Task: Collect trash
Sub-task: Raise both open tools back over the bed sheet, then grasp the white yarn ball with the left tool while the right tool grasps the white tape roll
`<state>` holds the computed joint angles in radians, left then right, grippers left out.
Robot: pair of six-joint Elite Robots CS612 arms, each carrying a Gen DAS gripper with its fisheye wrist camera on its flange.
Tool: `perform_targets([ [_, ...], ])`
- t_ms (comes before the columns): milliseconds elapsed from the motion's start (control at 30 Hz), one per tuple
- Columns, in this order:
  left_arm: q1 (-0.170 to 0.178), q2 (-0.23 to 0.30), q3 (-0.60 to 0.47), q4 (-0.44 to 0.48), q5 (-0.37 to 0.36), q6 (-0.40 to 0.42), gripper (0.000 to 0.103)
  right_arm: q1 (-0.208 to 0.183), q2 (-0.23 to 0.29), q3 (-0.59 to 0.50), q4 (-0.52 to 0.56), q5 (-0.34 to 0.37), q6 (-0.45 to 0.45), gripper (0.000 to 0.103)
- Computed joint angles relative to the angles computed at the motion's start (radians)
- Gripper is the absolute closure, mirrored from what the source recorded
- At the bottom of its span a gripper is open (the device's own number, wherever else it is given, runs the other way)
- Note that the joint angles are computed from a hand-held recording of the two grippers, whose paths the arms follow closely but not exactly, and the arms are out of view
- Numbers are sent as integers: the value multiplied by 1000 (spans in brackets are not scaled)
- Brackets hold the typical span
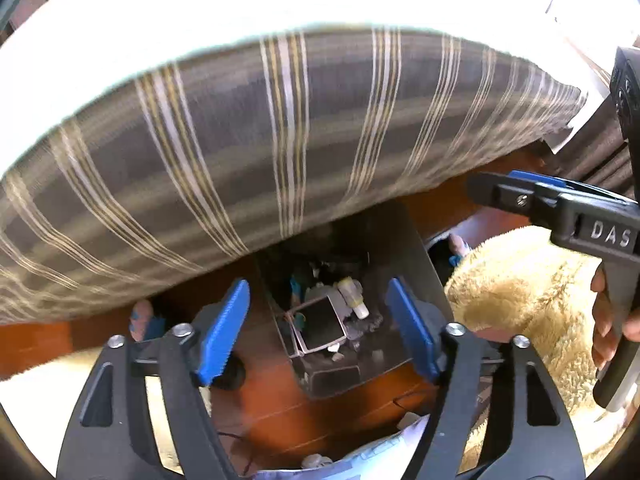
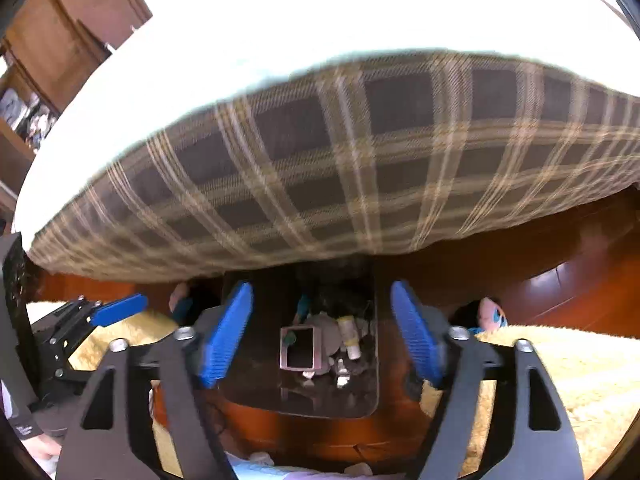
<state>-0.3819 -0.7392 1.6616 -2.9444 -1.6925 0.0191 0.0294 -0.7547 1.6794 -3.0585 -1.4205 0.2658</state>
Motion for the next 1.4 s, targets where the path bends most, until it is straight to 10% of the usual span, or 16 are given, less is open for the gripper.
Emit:
perform_targets([
  [633, 25, -56, -88, -108, 12, -3, 16, -18, -46, -90, -128, -88, -81, 8],
  [1400, 29, 237, -713, 231, -21, -83, 27, -82, 200, -630, 205, -148, -54, 8],
])
